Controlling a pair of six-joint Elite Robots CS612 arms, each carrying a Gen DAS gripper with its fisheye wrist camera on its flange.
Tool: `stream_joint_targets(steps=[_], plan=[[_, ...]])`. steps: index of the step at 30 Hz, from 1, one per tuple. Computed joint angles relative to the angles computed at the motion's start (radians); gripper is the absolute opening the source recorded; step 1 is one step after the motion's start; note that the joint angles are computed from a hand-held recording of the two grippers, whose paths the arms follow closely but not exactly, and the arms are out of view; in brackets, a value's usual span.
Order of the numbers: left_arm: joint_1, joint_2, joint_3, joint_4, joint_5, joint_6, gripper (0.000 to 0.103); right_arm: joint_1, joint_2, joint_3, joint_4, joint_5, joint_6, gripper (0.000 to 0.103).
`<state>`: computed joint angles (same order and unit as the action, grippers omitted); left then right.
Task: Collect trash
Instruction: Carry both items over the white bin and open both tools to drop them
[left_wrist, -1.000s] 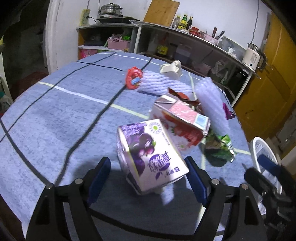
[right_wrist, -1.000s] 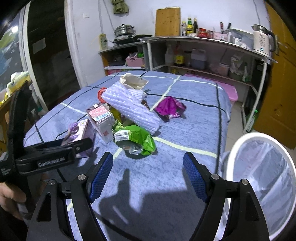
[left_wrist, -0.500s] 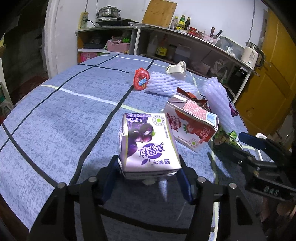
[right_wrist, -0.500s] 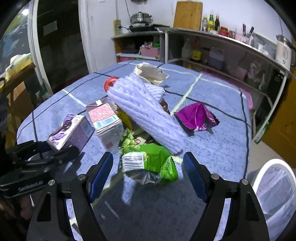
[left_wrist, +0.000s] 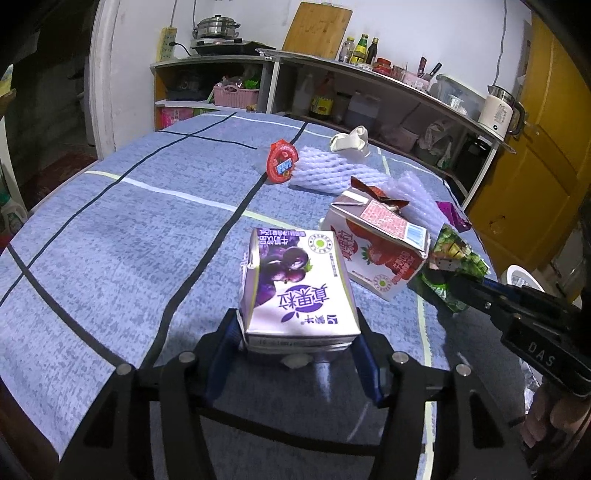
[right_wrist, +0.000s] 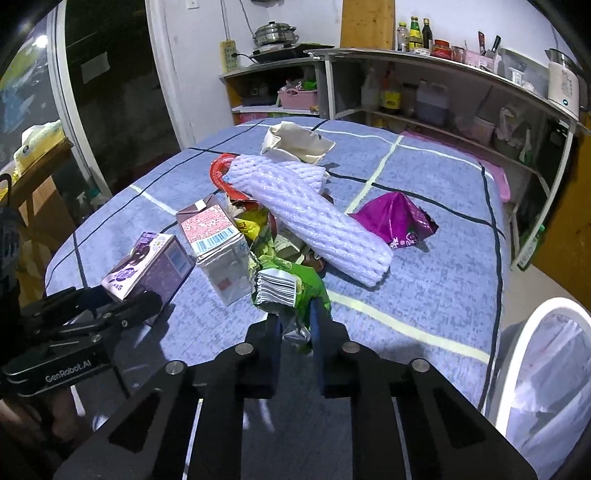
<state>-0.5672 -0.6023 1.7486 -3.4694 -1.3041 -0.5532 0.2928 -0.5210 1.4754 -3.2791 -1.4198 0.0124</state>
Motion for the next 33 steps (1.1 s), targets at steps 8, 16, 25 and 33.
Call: stream_joint_targets(steps=[8,16,25,33], plan=[[-0.016,-0.019,0.035,-0.058,0.006,0.02,0.06,-0.007,-0.03,0.071,-0.081,0.026,0.045,0.011],[-0.037,-0.032,0.046,-0.105,-0.02,0.067,0.06,-0.022,-0.064,0.15,-0.157,0.023,0.098,0.011],[-0.056,-0.026,0.005,-0.116,-0.106,0.153,0.06,-0.051,-0.106,0.249,-0.244,-0.042,0.155,0.011],[-0.076,-0.009,-0.06,-0.087,-0.205,0.234,0.06,-0.082,-0.132,0.322,-0.304,-0.113,0.206,0.011]])
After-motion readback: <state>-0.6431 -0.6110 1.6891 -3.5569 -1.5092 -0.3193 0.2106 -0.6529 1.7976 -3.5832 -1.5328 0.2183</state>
